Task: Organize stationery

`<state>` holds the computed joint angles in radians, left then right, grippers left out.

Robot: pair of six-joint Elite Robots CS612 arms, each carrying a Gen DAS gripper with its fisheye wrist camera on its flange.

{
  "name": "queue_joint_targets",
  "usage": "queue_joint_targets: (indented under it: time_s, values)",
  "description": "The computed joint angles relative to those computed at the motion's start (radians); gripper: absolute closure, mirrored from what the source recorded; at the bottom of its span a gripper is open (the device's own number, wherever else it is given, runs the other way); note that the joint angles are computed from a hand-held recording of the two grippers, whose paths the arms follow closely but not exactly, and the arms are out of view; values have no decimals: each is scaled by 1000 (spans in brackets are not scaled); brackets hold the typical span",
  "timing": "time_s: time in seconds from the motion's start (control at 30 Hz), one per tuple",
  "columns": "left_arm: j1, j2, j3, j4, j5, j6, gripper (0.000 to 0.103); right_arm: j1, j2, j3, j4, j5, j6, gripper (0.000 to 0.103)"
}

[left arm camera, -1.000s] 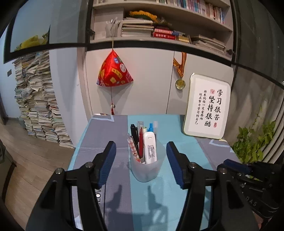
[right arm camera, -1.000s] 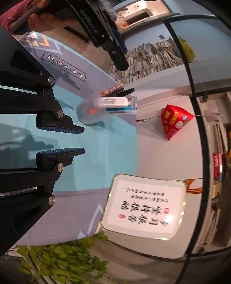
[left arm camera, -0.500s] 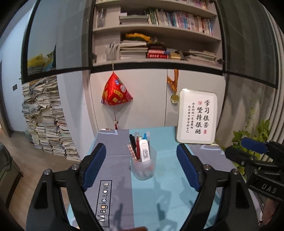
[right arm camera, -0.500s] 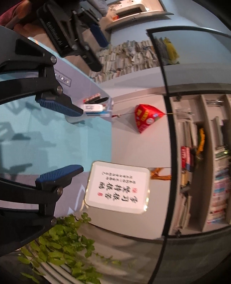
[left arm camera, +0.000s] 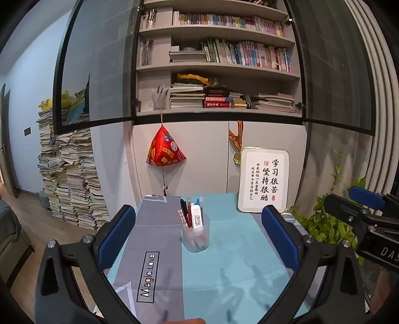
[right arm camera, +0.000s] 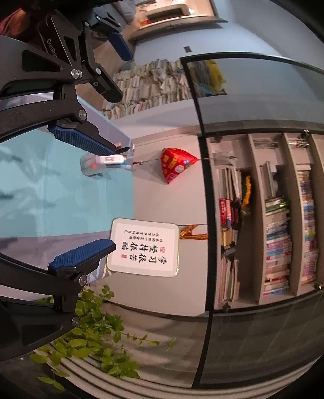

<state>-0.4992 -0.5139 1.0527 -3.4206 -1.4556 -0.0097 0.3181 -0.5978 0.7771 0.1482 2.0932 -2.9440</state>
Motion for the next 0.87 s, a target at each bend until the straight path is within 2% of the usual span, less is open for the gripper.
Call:
queue_joint_targets:
  time_s: [0.23, 0.87]
  values:
    - [-2, -21, 45, -63, -3, -7, 1, 9, -29, 49, -47, 20, -5, 32]
    - [-6, -32, 67, -71, -2, -3, 1, 15, -33, 59, -48, 24, -1, 32]
